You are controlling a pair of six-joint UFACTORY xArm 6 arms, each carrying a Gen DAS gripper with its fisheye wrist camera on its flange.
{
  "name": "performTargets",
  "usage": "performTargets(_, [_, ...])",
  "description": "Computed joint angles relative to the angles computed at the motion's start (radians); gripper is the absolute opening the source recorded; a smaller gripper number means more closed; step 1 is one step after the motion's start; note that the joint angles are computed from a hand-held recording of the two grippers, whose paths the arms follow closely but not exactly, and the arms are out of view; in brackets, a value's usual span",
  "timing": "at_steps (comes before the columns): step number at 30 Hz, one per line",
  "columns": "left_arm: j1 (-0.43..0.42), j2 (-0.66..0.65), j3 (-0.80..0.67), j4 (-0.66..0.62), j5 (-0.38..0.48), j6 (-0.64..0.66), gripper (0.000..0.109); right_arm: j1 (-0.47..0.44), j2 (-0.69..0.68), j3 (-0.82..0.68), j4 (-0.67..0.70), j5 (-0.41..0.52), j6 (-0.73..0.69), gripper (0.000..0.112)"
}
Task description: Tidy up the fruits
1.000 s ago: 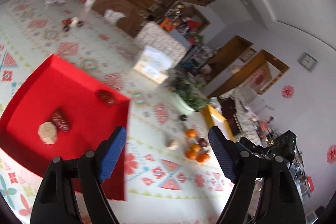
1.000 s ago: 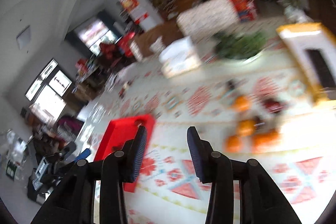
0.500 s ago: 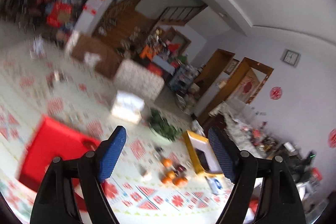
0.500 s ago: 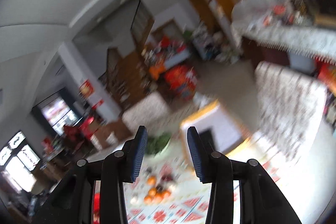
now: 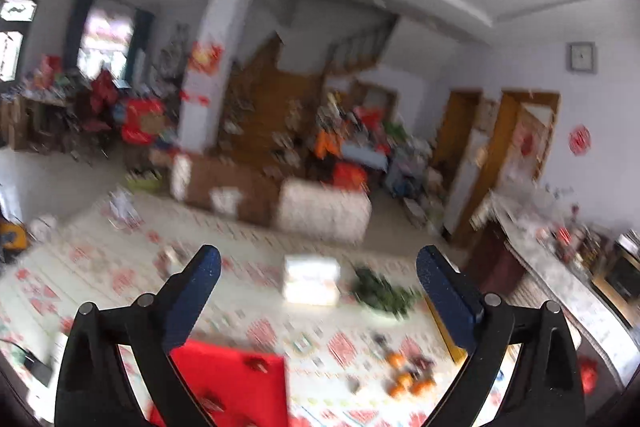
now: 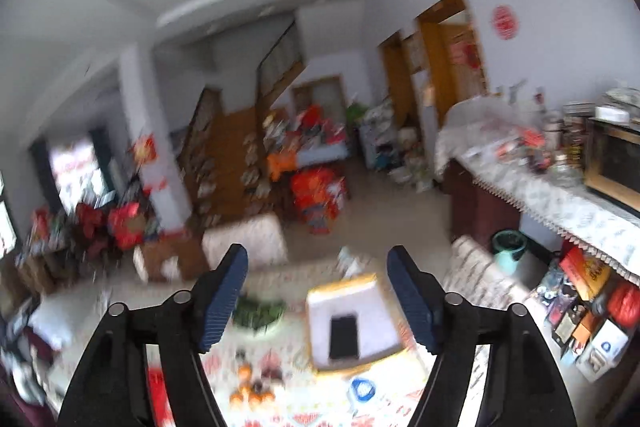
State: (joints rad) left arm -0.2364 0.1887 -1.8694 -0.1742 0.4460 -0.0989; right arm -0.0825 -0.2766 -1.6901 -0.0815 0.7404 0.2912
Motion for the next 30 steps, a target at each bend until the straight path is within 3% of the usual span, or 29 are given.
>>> performTargets(3, [-0.049, 0.081, 0.002, -0.119, 0.057, 0.083, 0.098, 0.058, 0.008, 0.168, 0.101, -0.062, -0.091, 0.078])
performTargets(5, [-0.075, 0.147, -0.013, -0.200, 0.106, 0.139, 0.098, 0.100, 0.051, 0.286, 0.237, -0.117, -0.187, 0.078])
performTargets(9, [-0.112, 0.282, -0.037, -0.313, 0.173, 0.184, 0.098, 0.157, 0.217, 0.379, 0.493, -0.172, -0.382, 0.058])
performTargets(11, [-0.124, 0.359, -0.082, -0.313, 0.218, 0.165, 0.086, 0.168, 0.324, 0.359, 0.612, -0.166, -0.458, 0.052])
performTargets(13, [-0.126, 0.421, -0.124, -0.317, 0.269, 0.153, 0.058, 0.181, 0.415, 0.332, 0.672, -0.168, -0.482, 0.050])
performTargets(15, [-0.130, 0.462, -0.142, -0.314, 0.283, 0.146, 0.057, 0.177, 0.486, 0.289, 0.736, -0.142, -0.511, 0.050])
performTargets(21, [-0.155, 0.567, -0.245, -0.207, 0.278, 0.123, 0.057, 0.193, 0.558, 0.249, 0.730, -0.155, -0.489, 0.050])
performTargets(25, [-0.172, 0.639, -0.339, -0.079, 0.282, 0.082, 0.057, 0.222, 0.575, 0.244, 0.641, -0.206, -0.421, 0.050])
performTargets(28, [-0.177, 0.727, -0.462, -0.038, 0.334, 0.047, 0.057, 0.241, 0.608, 0.220, 0.609, -0.231, -0.402, 0.050])
performTargets(30, [-0.182, 0.739, -0.474, 0.017, 0.316, 0.016, 0.055, 0.252, 0.622, 0.210, 0.550, -0.255, -0.365, 0.050])
